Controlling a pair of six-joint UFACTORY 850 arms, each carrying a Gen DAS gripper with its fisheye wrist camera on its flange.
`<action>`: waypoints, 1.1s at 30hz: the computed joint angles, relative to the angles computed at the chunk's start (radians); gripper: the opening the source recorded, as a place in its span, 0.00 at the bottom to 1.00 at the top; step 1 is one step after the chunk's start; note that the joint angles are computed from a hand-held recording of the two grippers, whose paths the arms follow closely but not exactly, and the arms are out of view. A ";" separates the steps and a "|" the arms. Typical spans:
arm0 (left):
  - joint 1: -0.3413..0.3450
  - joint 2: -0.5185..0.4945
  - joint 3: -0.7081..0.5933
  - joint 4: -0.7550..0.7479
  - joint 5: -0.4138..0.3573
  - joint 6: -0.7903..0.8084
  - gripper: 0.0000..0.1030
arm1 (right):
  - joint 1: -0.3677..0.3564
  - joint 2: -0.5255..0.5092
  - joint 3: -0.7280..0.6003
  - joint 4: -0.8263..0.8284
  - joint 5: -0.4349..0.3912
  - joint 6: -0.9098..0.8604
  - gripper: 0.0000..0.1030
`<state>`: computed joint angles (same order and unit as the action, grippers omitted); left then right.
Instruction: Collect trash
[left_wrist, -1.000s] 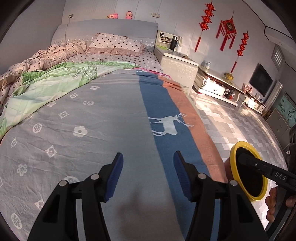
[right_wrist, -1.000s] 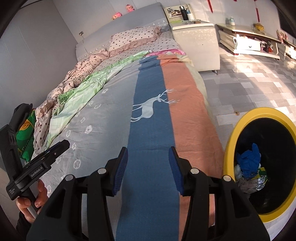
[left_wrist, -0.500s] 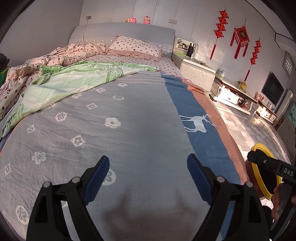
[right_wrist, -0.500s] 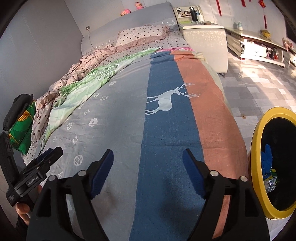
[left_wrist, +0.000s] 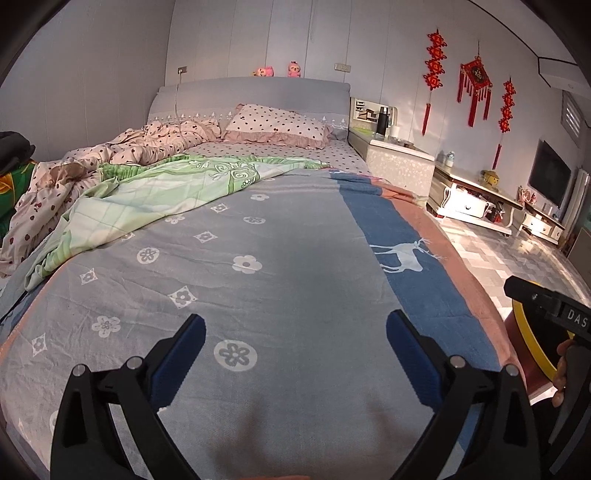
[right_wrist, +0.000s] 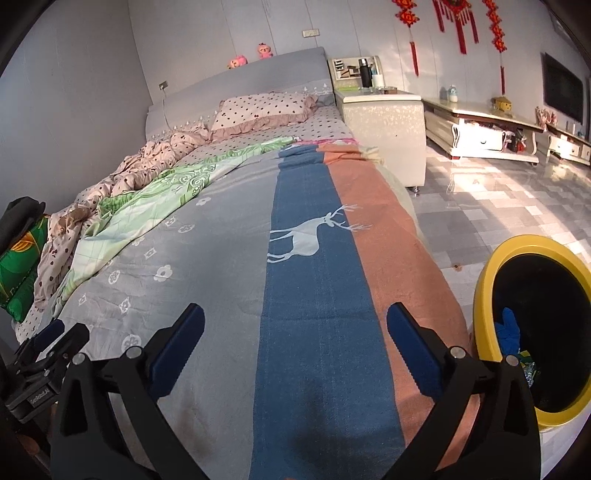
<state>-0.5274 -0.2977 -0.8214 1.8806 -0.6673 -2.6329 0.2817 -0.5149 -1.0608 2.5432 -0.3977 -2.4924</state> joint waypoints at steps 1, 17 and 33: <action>-0.005 0.009 0.006 0.003 -0.011 -0.013 0.92 | 0.001 0.012 0.016 0.060 -0.012 -0.059 0.92; -0.153 0.109 0.052 -0.057 -0.227 -0.010 0.92 | 0.000 0.208 0.255 0.427 -0.276 -0.433 0.92; -0.257 0.146 0.077 -0.078 -0.340 -0.003 0.92 | -0.003 0.316 0.396 0.480 -0.413 -0.480 0.92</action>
<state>-0.7839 -0.1521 -0.7446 1.8029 -1.0077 -2.6362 0.2787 -0.1991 -0.6647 3.0229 -0.8103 -2.9727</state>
